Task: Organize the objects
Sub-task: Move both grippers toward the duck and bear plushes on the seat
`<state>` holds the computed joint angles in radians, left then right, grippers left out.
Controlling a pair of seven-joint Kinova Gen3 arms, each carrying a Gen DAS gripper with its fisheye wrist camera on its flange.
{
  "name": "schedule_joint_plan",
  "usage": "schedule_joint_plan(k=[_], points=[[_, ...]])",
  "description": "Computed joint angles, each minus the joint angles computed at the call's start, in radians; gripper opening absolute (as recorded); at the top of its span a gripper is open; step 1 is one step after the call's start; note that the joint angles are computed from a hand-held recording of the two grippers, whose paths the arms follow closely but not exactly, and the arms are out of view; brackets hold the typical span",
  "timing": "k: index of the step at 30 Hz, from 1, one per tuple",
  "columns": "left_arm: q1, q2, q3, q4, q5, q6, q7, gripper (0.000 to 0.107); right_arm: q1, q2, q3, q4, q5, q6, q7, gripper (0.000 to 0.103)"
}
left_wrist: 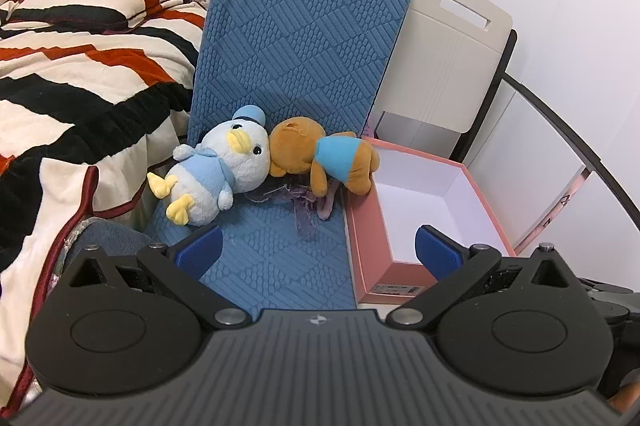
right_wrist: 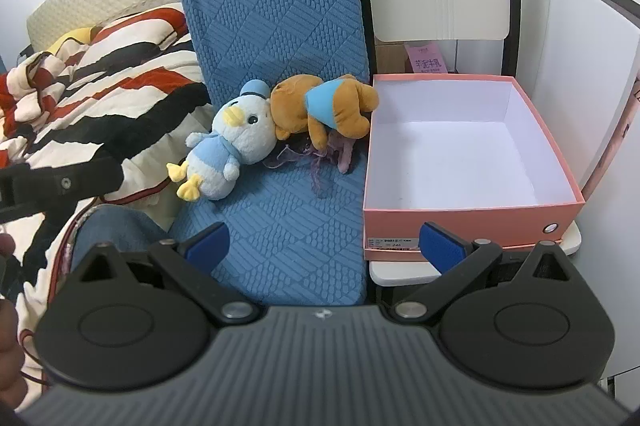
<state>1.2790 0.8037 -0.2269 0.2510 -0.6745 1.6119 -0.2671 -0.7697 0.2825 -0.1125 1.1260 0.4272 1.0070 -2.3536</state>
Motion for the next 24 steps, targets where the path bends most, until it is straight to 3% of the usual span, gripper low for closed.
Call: schedule_joint_plan(k=[14,24], points=[[-0.014,0.02,-0.003,-0.046,0.02,0.024,-0.015,0.103,-0.006,0.009,0.004,-0.012,0.003,0.006,0.001,0.103],[-0.023,0.008,0.004,-0.008,0.024,0.006,-0.004,0.103,0.016,0.031,0.004,-0.031,-0.043,-0.002,0.044,0.103]])
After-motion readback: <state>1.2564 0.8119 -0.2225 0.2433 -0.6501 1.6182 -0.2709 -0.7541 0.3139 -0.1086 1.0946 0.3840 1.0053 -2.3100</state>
